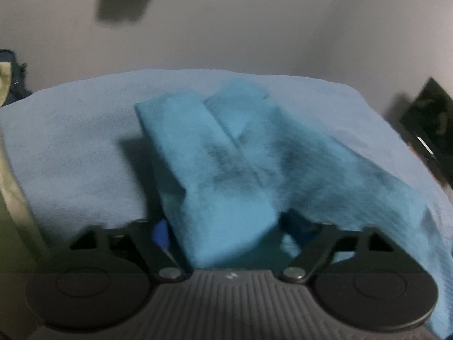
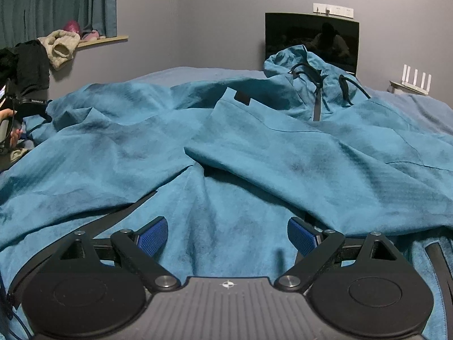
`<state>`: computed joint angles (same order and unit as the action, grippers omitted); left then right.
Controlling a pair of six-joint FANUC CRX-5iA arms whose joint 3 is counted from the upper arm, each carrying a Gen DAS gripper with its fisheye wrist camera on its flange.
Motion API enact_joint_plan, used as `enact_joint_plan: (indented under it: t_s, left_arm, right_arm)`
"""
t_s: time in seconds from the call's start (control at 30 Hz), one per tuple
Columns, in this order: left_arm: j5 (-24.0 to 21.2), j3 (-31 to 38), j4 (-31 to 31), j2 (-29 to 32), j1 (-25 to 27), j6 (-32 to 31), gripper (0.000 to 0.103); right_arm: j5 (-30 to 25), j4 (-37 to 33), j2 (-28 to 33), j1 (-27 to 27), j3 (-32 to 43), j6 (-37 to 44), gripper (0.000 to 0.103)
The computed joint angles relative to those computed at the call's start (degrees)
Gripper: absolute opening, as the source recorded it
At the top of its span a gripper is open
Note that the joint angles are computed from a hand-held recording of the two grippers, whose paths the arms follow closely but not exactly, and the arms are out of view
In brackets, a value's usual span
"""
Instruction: Fold large clothes
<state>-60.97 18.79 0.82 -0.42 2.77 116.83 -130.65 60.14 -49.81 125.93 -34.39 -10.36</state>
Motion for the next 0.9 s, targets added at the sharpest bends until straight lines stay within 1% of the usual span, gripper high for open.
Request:
enact_joint_plan:
  t_s: [0.03, 0.07, 0.1, 0.13, 0.2, 0.27, 0.33, 0.37, 0.43, 0.53, 0.6, 0.67, 0.77, 0.83, 0.9]
  left_arm:
    - [1.1, -1.0, 0.7, -0.6, 0.0, -0.7, 0.058]
    - [2.1, -2.0, 1.8, -1.1, 0.2, -1.6, 0.051]
    - [2.1, -2.1, 0.9, -1.4, -0.3, -1.0, 0.051]
    - [1.7, -1.7, -0.9, -1.5, -1.0, -0.2, 0.048]
    - [1.8, -1.4, -3.5, -1.9, -2.7, 0.8, 0.038]
    - [2.0, -0.8, -6.5, -2.1, -4.7, 1.0, 0.021]
    - [1.5, 0.0, -8.9, -2.2, -6.0, 2.2, 0.013]
    - [1.3, 0.5, -10.0, -2.1, -6.6, 3.2, 0.007]
    - [2.4, 1.3, -12.9, -2.1, -8.0, 2.7, 0.004]
    - [2.3, 3.3, -19.8, -2.7, -12.8, 2.6, 0.004]
    - [3.9, 3.7, -20.7, -3.5, -14.8, 0.8, 0.003]
    - [6.0, 3.1, -20.2, -4.9, -16.1, -1.0, 0.003]
    - [8.8, 3.5, -17.2, -6.4, -18.2, -5.1, 0.001]
    - [10.2, 4.7, -16.1, -7.0, -20.8, -7.8, 0.000]
    - [11.0, 8.2, -15.4, -5.4, -24.3, -10.0, 0.000]
  right_arm:
    - [0.5, 0.1, 0.1, -0.6, 0.1, 0.2, 0.093]
    - [0.7, 0.2, 0.1, -0.9, 0.1, 0.3, 0.093]
    - [0.8, 0.3, 0.1, -1.0, 0.1, 0.3, 0.093]
    - [0.9, 0.3, 0.2, -1.1, 0.2, 0.4, 0.093]
    - [1.0, 0.2, 0.2, -0.9, 0.2, 0.4, 0.093]
    - [1.1, 0.2, 0.4, -0.8, 0.2, 0.7, 0.093]
    - [0.5, -0.1, 0.9, -0.8, 0.5, 1.3, 0.093]
    - [0.7, 0.1, 1.1, -1.1, 0.6, 1.6, 0.093]
    - [1.0, 0.4, 1.4, -1.5, 0.6, 2.2, 0.093]
    - [0.7, 0.9, 1.9, -1.6, 0.7, 3.2, 0.092]
    - [0.5, 1.3, 2.4, -1.8, 0.8, 4.3, 0.092]
    - [0.7, 1.9, 3.0, -2.7, 1.0, 5.4, 0.092]
    - [-0.8, 2.5, 3.5, -1.8, 1.2, 5.4, 0.090]
    - [-2.4, 2.8, 4.1, -1.7, 1.6, 6.1, 0.090]
    - [-4.7, 3.1, 4.7, -1.3, 2.1, 6.2, 0.088]
